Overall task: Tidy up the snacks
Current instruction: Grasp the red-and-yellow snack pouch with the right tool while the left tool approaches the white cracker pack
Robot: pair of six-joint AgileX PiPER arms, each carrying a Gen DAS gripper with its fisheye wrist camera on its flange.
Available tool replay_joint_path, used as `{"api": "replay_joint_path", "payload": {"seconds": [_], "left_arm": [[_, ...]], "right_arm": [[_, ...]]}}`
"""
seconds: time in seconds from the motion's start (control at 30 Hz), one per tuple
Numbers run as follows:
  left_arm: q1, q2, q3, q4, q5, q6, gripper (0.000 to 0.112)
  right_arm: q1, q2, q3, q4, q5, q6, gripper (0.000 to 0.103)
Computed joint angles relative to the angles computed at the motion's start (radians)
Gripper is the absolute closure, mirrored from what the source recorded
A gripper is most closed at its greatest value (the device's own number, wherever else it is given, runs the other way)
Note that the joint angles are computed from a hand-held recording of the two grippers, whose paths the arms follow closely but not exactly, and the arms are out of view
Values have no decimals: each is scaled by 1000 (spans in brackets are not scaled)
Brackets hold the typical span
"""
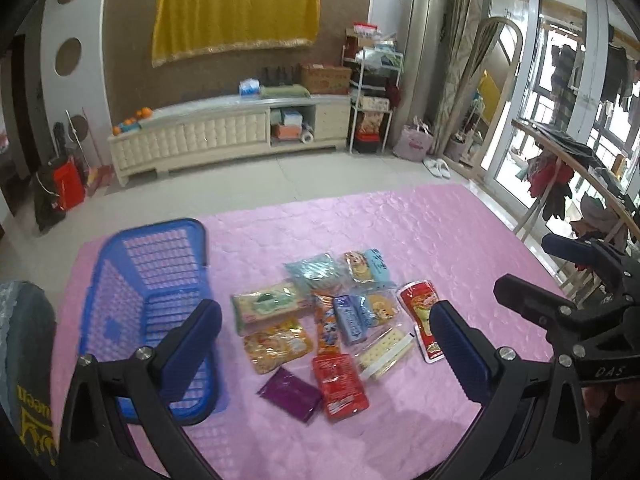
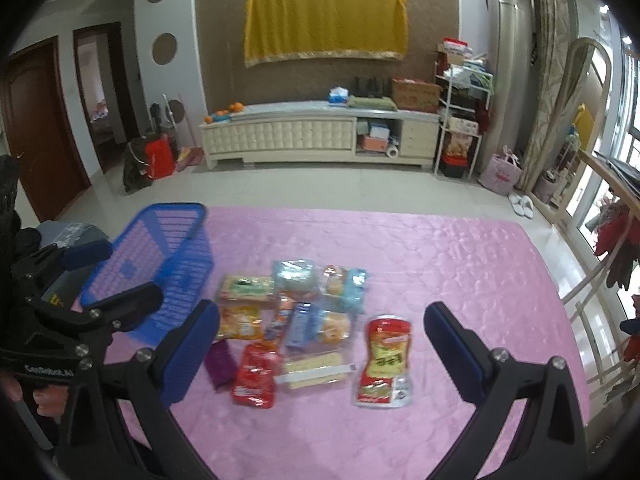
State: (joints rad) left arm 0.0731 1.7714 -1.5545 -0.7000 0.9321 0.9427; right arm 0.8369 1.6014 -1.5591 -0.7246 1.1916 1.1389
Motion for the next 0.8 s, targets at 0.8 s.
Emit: {"api": "replay_joint_path", "payload": {"seconds": [0.8], "left_arm": [[-259,457,-265,262,-2,-261,9]], "right_arm": [[-494,180,325,457,-361,-384,18]]}}
